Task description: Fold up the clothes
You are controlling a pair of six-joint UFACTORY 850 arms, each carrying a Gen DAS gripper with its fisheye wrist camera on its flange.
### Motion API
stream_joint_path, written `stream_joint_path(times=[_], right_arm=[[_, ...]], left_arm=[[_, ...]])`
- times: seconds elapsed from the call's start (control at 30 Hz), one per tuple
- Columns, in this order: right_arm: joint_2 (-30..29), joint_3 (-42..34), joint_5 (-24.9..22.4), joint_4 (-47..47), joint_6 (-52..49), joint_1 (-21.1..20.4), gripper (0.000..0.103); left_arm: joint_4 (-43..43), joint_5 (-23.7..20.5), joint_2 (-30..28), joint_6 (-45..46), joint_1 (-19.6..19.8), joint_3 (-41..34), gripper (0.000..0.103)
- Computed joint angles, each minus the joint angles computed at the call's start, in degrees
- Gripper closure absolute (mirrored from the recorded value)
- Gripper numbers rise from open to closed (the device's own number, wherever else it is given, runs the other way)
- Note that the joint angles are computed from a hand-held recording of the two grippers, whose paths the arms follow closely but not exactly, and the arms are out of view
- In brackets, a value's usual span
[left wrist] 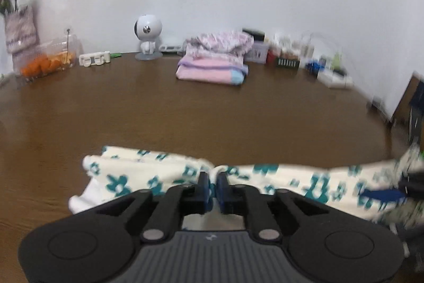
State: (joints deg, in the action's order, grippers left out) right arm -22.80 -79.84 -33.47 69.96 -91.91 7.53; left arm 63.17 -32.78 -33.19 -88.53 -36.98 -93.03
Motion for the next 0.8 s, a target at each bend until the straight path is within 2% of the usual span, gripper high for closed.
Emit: stream_joint_path(times=[0.03,0.07,0.1,0.13,0.17,0.23,0.33,0.4,0.43,0.47,0.53,0.63,0.73,0.8], right_arm=[[-0.37,-0.43,1.08,-2.13,2.14,0.54,0.074],[-0.74,-0.68,2.15,-3.49,3.39,1.04,0.075],[-0.22,-0.27,0.91,-2.58,2.24,0.46,0.074],[0.37,0.4,-0.58,-0.66,-0.07,-0.28,0.073],[0.95,1.05,-2.12,1.06,-2.18,-1.02,0.065],[2.2,2.36,-8.9,5.33,-7.14,-3.52,0.048],[0.53,-0.09,-18.4,2.09,-5.03,-4.9,0.051],[-0.86,-1.43,-21.89,-0.88,-3.63,-4.14,0.063],[-0.95,-1.32,-21.42,-2.14,-3.43,-3.46,0.073],[-1.0,-1.17,-20.82,-3.4,-3.21,-2.76,0.076],[0.23,0.85,-16.37,-1.93,-4.58,-1.93,0.077],[2.0,3.71,-10.2,2.76,-6.44,-1.06,0.09],[3.07,5.47,-7.49,10.11,-8.01,-1.15,0.09],[2.69,5.37,-7.09,9.52,-8.3,-0.99,0.085]], left_arm=[[-1.57,-1.29,0.5,1.88,-0.34,0.22,0.08],[-1.81,-1.07,2.05,1.36,-0.58,1.92,0.071],[-1.38,-0.61,3.76,0.03,-0.83,3.89,0.067],[1.34,1.15,6.32,-3.7,-1.04,7.12,0.058],[4.44,3.28,9.03,-7.11,-1.3,10.54,0.045],[9.67,6.39,12.98,-11.59,-1.89,15.7,0.035],[11.69,9.78,15.71,-12.66,-2.51,19.73,0.035],[10.96,11.29,15.77,-11.05,-2.82,20.6,0.035],[11.35,11.26,15.61,-11.1,-3.1,20.78,0.035],[11.75,11.23,15.44,-11.18,-3.38,20.97,0.035],[13.94,11.37,15.13,-13.37,-3.76,21.5,0.032],[16.25,10.51,14.34,-15.71,-3.99,21.41,0.029],[17.7,10.46,13.6,-16.2,-3.75,21.07,0.029],[19.61,11.28,13.46,-16.8,-3.42,21.33,0.028]])
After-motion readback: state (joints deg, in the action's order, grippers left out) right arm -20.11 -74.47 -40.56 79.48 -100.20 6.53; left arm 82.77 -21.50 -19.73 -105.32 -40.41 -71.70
